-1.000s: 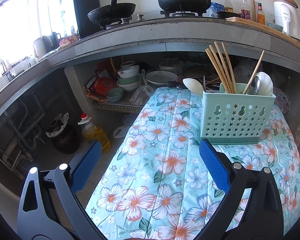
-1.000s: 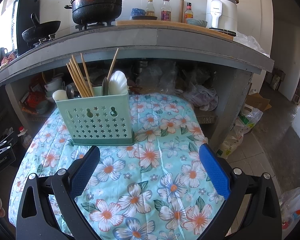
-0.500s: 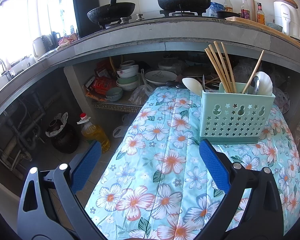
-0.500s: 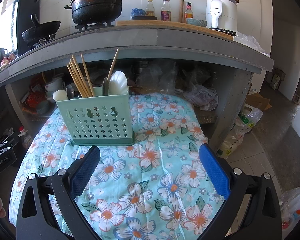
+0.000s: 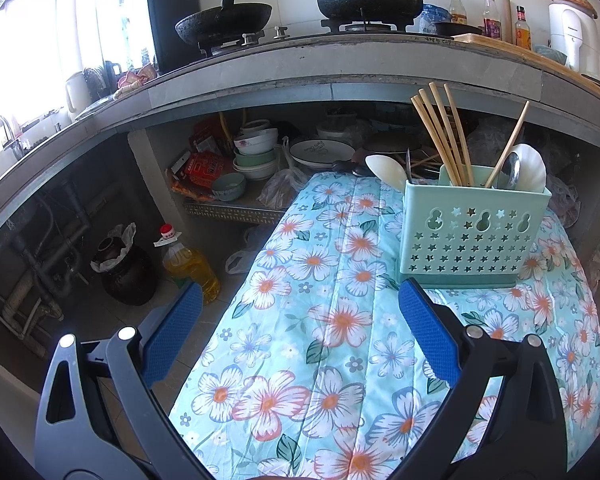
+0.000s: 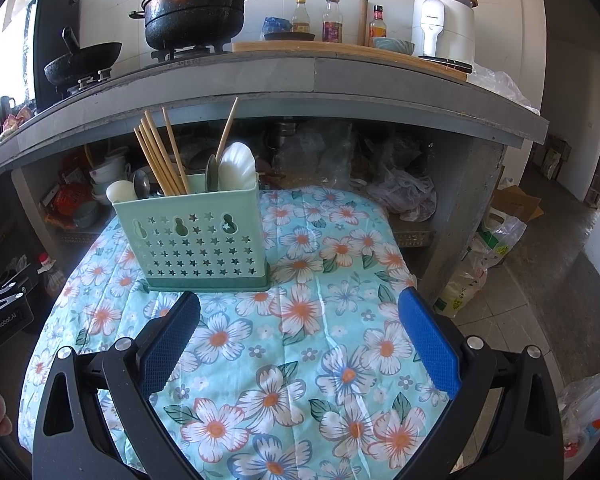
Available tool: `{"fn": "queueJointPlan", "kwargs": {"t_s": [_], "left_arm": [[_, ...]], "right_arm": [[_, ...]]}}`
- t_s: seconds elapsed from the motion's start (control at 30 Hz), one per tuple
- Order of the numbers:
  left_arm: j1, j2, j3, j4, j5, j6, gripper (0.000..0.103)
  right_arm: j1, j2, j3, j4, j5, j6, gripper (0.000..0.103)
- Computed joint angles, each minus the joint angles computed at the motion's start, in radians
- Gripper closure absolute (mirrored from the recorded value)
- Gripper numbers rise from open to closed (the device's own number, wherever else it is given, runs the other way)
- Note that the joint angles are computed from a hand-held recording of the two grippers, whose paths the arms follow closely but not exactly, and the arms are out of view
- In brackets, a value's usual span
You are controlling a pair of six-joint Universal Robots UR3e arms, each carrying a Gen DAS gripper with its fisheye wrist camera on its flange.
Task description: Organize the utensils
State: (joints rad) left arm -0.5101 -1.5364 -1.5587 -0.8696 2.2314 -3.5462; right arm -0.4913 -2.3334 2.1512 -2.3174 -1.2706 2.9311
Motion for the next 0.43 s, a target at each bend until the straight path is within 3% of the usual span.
{"fn": "queueJointPlan", "kwargs": {"t_s": [0.43], "left_arm": [[-0.007, -0.001, -0.01, -0.002, -0.014, -0.02, 0.008]], "right_arm": [[-0.016, -0.008, 0.002, 0.011, 0.013, -0.007, 0.007]]}}
